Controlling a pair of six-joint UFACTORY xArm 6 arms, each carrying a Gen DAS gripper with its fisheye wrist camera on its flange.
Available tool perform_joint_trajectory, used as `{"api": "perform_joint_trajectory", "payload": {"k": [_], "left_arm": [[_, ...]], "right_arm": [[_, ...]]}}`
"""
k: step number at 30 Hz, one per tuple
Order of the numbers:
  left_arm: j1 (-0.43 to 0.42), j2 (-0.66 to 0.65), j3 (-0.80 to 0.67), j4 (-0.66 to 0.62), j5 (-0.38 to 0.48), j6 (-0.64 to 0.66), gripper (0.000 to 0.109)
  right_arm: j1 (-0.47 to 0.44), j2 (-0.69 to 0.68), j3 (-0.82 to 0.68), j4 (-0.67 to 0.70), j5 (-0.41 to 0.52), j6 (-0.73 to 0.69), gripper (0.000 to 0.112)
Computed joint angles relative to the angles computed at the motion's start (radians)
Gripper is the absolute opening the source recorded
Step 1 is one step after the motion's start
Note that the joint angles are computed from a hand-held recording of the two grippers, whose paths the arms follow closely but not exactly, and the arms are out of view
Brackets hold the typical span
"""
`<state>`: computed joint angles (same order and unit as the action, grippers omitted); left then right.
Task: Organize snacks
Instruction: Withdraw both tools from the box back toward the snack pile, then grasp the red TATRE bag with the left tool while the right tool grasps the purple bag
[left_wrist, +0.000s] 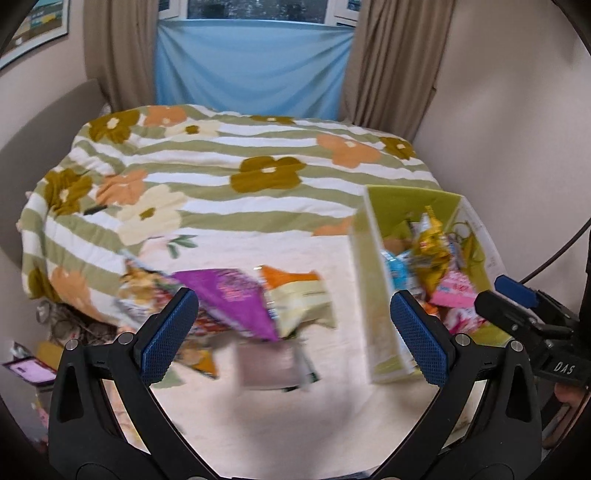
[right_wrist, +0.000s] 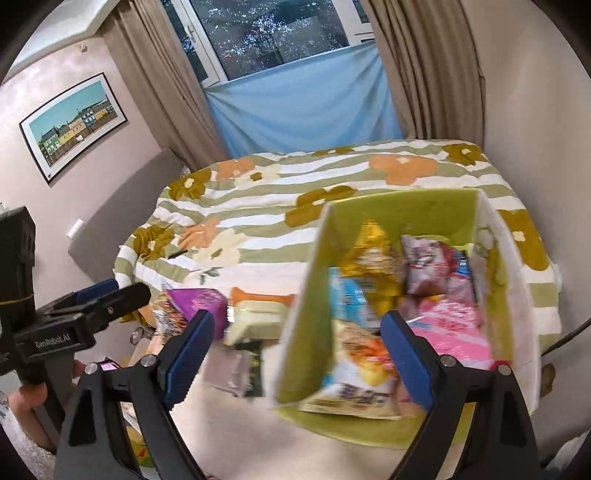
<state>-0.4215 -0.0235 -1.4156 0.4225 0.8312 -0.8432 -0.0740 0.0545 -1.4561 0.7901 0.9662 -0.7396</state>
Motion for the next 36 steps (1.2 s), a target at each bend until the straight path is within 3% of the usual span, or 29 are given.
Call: {"api": "perform_joint_trajectory", "payload": {"k": [11, 17, 23, 28, 36], "left_arm": [[0.178, -0.218, 0.28, -0.173, -0.082, 0.225, 0.103], [0.264, -0.252, 0.382, -0.305, -0.138, 0.406, 0.103], [0.299, -0.224, 0.453, -0.4, -0.203, 0.556, 0.103], [0.294, -0.148, 0.471, -0.391, -0.269, 0.599, 0.103], [0.272, -0.017, 0.435, -0.197, -0.326, 0.478, 0.103]], "right_arm": [[0.195, -0.097, 0.141, -0.106, -0.159, 0.173, 0.089], [0.286, -0.109, 0.197, -0.193, -0.24, 0.274, 0.089], [0.344, -0.061, 0.199, -0.267, -0.289, 0.321, 0.089], [0.381, 0.007, 0.18, -0.33, -0.331, 0.267, 0.089], [0.415, 0.091, 0.165, -0.389, -0.373, 0.121, 0.089]]}}
